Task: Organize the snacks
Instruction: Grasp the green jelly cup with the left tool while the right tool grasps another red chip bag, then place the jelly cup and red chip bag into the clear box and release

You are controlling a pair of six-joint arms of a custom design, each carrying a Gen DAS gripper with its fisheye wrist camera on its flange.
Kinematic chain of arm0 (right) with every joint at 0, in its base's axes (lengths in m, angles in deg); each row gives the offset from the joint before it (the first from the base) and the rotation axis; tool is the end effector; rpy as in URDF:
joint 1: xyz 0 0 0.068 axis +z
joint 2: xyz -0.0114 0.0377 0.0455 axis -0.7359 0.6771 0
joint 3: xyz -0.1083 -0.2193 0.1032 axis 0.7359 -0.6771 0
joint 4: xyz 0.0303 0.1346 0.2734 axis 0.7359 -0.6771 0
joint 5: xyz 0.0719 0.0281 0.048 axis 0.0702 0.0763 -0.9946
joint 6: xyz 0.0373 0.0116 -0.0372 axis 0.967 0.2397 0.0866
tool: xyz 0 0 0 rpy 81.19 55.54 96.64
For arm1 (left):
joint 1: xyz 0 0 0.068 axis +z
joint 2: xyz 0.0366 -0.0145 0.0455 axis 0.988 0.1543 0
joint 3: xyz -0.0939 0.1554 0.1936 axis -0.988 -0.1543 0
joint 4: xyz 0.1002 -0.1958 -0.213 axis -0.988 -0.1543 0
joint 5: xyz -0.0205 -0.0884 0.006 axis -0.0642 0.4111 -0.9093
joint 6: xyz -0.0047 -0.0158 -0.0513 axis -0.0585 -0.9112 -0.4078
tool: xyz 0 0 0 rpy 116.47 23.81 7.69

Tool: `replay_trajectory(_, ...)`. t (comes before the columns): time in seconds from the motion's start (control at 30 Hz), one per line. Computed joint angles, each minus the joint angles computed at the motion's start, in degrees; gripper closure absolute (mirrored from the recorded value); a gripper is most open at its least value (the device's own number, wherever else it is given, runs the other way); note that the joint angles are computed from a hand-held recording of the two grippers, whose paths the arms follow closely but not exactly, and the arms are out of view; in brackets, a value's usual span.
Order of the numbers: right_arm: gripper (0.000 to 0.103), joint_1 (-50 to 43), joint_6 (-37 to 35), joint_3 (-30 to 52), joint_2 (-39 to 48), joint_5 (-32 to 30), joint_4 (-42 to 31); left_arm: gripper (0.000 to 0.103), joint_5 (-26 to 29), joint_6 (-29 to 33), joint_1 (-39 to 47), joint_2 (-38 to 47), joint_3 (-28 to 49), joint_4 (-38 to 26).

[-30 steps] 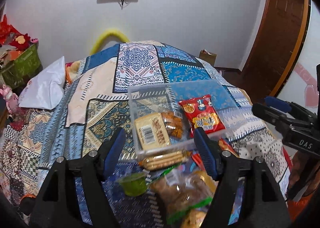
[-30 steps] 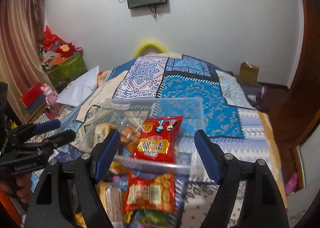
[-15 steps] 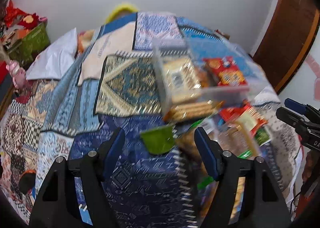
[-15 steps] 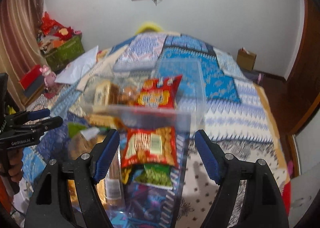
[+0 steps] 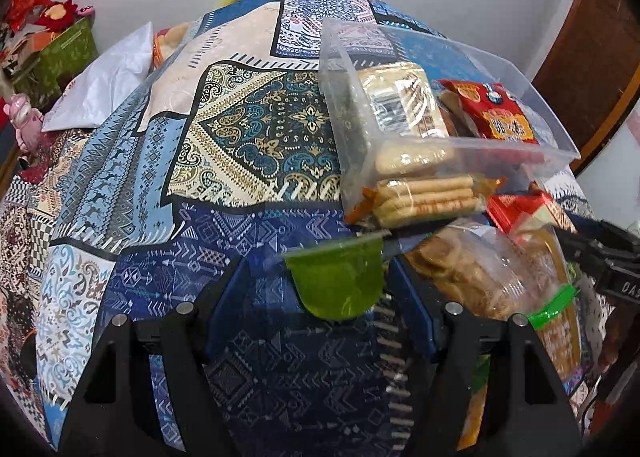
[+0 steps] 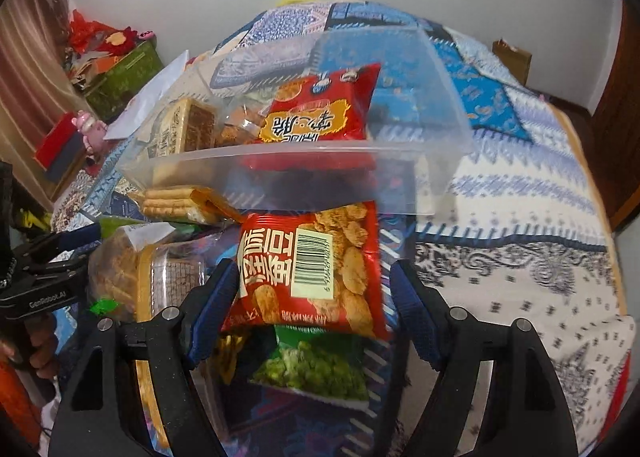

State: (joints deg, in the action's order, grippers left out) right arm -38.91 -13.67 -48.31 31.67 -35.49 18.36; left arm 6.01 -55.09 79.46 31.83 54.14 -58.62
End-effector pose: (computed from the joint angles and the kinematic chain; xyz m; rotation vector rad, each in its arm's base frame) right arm 0.2236 0.0347 0.1639 0.1795 2.5503 0.2227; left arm 0.3056 -0.0196 0.1545 0.4517 2.5504 -0.3237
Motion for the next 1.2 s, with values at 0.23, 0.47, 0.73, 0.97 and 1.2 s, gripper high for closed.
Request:
replay_trajectory(0.23,0.026,-0.91,1.35,-0.90,1.88,-2.25,3.45,0.032,1.84,-0.73,0.44,2.33,1.39,1.57)
replay_trajectory(0.47,0.037,-2.22,0.94,-2.86,-2.55,-3.29,2.64,0.037,3.13,-1.36,1.90,1.42,0.54,1.91)
replay_trajectory(0.73,0.046,-2.38,0.96,-4.36,-7.88,-1.69,0.59,0.046,4.73,-1.77,2.06,3.90,1.43,0.60)
replay_trajectory(0.97,0.048,-1.75,1.09,-4.90,-13.86,-0.12,-3.20,0.055,2.34,-1.85,0.74,-0.03,-1.09,1.77)
replay_trajectory(1.2,0.048,-2.80,1.22,-4.70,-20.23,0.37,-7.61,0.055,2.76,-0.22,1.67,-10.00,-3.85,-0.26)
